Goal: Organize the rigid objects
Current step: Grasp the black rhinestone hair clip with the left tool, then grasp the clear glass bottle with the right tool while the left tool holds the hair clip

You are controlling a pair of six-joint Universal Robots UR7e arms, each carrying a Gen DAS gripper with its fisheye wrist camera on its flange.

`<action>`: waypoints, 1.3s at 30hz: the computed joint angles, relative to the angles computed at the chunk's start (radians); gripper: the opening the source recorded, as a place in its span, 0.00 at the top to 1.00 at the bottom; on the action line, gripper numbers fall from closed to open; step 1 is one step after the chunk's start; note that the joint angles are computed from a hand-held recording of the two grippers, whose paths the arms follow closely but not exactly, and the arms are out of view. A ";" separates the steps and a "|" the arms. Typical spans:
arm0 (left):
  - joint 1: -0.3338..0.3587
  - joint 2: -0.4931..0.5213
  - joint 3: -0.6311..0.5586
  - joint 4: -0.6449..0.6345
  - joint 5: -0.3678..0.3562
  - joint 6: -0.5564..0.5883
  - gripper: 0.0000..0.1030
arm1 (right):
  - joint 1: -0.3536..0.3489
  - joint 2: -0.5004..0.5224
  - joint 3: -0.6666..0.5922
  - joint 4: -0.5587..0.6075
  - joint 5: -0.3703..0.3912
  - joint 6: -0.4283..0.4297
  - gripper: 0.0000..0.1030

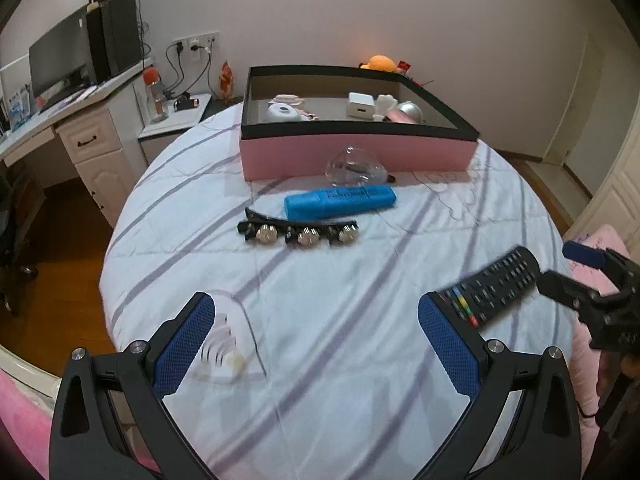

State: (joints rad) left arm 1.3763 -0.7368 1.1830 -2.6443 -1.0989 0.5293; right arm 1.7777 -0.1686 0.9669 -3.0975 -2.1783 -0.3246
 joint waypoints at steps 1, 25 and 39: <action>0.001 0.022 -0.033 0.011 0.010 -0.006 0.00 | -0.001 0.007 -0.017 0.010 0.003 -0.002 0.00; 0.029 0.235 -0.387 0.206 0.039 -0.066 0.11 | -0.030 0.103 -0.274 0.217 0.040 0.009 0.00; 0.057 0.090 -0.184 0.107 0.039 0.007 0.12 | -0.014 0.107 -0.263 0.212 0.045 0.000 0.00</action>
